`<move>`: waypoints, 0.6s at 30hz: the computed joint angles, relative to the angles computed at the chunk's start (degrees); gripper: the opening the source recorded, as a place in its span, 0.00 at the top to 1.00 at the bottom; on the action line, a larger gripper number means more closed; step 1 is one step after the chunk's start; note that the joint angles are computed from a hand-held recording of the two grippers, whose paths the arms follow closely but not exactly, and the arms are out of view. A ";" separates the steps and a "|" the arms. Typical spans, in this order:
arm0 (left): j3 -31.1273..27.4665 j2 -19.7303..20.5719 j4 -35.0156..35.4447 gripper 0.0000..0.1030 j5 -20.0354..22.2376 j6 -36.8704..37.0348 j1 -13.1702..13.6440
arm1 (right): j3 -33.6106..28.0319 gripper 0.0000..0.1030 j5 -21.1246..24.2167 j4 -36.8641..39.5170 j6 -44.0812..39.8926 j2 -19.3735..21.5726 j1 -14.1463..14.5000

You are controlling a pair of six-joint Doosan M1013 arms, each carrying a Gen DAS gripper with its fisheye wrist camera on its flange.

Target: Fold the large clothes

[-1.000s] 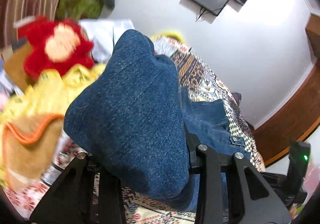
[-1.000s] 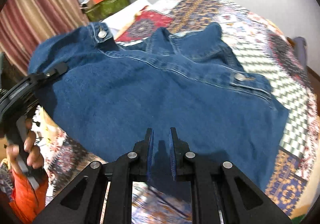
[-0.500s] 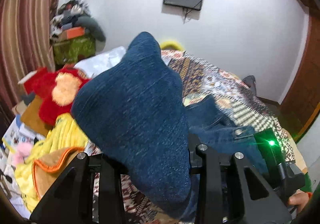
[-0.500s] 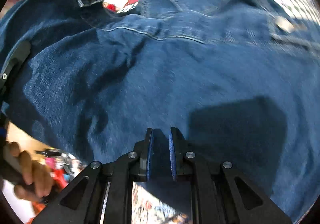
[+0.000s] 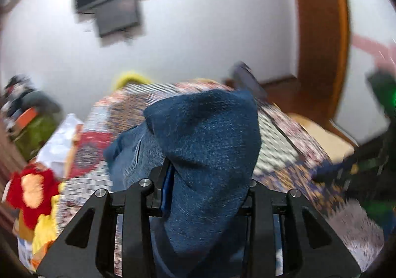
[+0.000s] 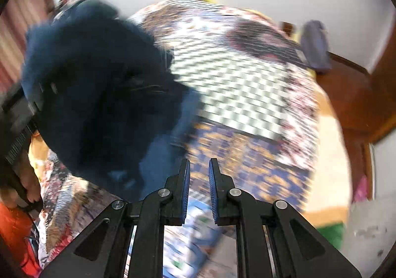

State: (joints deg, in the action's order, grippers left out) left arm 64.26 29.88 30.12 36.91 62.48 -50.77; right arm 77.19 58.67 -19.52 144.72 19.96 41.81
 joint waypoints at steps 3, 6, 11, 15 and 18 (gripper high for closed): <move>-0.35 1.32 -4.29 0.67 3.02 7.39 -1.55 | 4.96 0.90 -0.48 -0.34 4.13 -3.68 -0.61; 2.53 1.03 2.78 0.66 4.73 8.78 -3.82 | 8.24 0.90 -0.34 -0.14 7.20 -6.03 -0.50; 5.02 0.19 4.00 0.59 6.68 12.03 -4.93 | 10.55 0.90 -1.20 0.43 7.98 -7.52 -0.25; 5.33 -1.15 -10.13 0.34 7.12 20.61 -3.34 | 9.03 0.90 -2.48 -0.28 6.78 -6.85 0.32; 6.95 -2.76 -12.26 0.23 6.89 19.14 -3.03 | 6.83 0.90 -2.76 -1.23 5.62 -5.98 1.11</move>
